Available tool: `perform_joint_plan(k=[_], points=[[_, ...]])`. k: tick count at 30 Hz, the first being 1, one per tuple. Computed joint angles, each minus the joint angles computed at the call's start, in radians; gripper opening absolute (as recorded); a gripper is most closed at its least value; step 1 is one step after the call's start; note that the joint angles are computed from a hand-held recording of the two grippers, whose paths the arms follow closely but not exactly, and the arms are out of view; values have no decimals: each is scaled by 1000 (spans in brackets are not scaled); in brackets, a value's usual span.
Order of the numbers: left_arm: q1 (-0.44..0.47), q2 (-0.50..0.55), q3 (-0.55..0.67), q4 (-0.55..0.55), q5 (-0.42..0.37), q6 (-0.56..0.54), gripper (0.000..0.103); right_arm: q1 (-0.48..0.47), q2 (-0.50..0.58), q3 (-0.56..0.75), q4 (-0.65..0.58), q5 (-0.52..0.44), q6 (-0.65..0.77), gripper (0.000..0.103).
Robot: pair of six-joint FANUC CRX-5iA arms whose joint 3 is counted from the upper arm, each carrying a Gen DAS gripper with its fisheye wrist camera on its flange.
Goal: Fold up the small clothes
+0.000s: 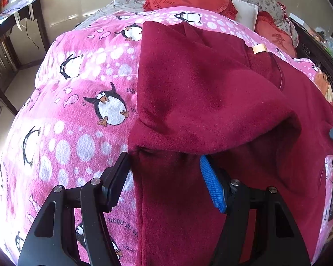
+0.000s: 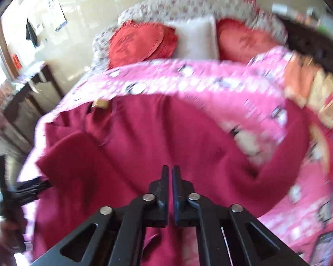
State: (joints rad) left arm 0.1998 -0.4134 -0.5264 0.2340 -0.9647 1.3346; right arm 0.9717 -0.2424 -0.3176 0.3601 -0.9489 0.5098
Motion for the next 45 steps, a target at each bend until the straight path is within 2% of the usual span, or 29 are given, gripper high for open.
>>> perform_joint_plan(k=[1, 2, 3, 6, 8, 10, 11, 12, 14, 17, 19, 21, 24, 25, 27, 29, 31, 33, 36, 40, 43, 45], points=[[-1, 1, -1, -3, 3, 3, 66, 4, 5, 3, -20, -4, 19, 38], [-4, 1, -1, -7, 6, 6, 66, 17, 8, -1, -27, -8, 31, 46], [-9, 2, 1, -14, 9, 12, 66, 26, 15, -2, -36, -9, 51, 48], [-19, 4, 7, -31, 10, 22, 66, 57, 54, 12, -59, -39, 142, 48], [-16, 3, 3, -21, 12, 15, 66, 79, 75, 1, -39, -47, 173, 41], [-3, -4, -6, 0, 12, 4, 66, 85, 93, -4, -36, -57, 195, 23], [6, -11, -10, 9, 9, 5, 66, 92, 94, -15, -11, -58, 184, 18], [16, -24, -15, 16, 7, 10, 66, 97, 87, -20, 3, -62, 174, 6], [31, -64, -25, 11, 24, 37, 66, 101, 55, -35, 34, -50, 152, 6], [44, -112, -35, 9, 64, 53, 66, 122, 13, -77, 211, -56, 37, 6], [44, -108, -30, 22, 76, 47, 66, 111, 11, -80, 270, -66, 3, 6], [20, -75, -3, -2, 68, 61, 66, 72, 27, -69, 270, -50, -20, 6], [-41, -12, 46, -97, 58, 138, 66, 1, 82, -50, 247, -13, -39, 6], [-62, 18, 70, -136, 39, 171, 66, -11, 108, -29, 222, -39, -25, 6], [-66, 46, 79, -146, 19, 188, 66, -38, 146, 29, 125, -81, 23, 6], [-57, 30, 59, -128, 38, 177, 66, -30, 104, -7, 150, -52, -53, 9], [-62, 29, 64, -138, 36, 180, 66, -5, 74, -29, 182, -64, -94, 21], [-73, 24, 68, -157, 44, 199, 66, 18, 42, -51, 190, -40, -90, 27], [-87, 32, 72, -165, 54, 211, 66, 39, 31, -56, 162, -15, -56, 27], [-108, 67, 90, -200, 52, 234, 68, 19, 80, -47, 102, -20, -23, 27], [-134, 80, 113, -243, 40, 261, 68, 24, 100, -68, 164, -17, -56, 27], [-139, 81, 124, -249, 27, 273, 68, 20, 116, -45, 162, -39, -42, 28]])
